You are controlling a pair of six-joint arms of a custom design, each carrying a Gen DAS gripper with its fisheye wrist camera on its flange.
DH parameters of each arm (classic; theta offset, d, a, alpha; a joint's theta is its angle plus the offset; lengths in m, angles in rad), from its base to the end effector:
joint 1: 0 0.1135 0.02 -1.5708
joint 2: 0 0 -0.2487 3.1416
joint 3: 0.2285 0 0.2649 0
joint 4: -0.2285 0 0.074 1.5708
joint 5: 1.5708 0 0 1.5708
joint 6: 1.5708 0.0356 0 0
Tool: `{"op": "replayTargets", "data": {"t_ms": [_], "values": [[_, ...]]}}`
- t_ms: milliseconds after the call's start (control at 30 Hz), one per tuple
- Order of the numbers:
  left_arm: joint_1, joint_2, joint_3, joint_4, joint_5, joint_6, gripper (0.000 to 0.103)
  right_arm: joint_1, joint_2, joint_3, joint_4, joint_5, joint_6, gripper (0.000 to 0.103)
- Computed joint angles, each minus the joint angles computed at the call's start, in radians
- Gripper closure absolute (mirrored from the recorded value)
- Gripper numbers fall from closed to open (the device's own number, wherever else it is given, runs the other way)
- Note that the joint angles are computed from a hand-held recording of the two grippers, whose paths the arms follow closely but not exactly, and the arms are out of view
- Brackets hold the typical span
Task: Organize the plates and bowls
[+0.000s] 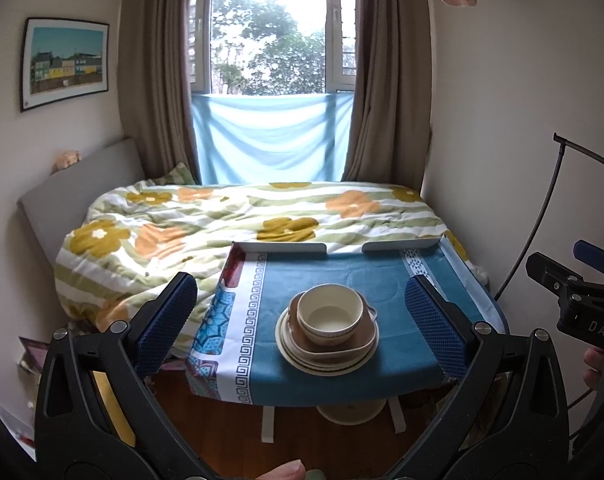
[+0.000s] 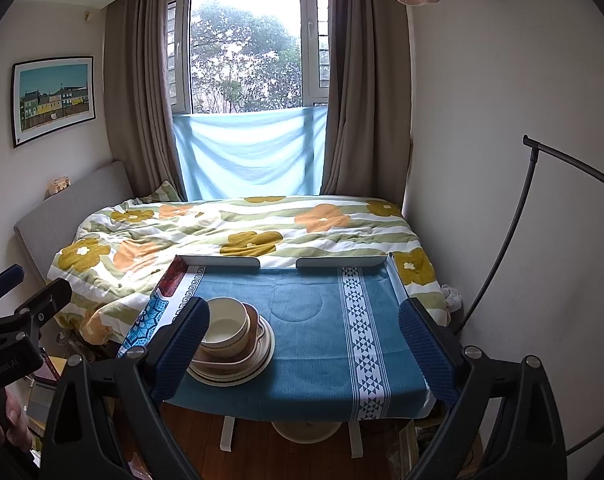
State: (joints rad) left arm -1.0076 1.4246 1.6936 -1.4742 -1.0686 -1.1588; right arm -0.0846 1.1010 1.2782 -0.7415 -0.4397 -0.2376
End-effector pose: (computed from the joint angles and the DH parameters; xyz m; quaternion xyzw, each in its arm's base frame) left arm 0.1594 -0.1940 0.4009 -0.1562 0.8369 0.0964 0.5157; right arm 0.2410 -0.0052 0.3830 -0.1702 0.8444 0.1131 0.4952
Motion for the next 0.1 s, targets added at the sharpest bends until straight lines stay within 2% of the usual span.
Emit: {"op": "replayTargets", "data": {"t_ms": [100], "values": [[-0.002, -0.015, -0.013, 0.033, -0.001, 0.025, 0.0, 0.001, 0.0, 0.001, -0.002, 0.001, -0.001, 0.009]]}}
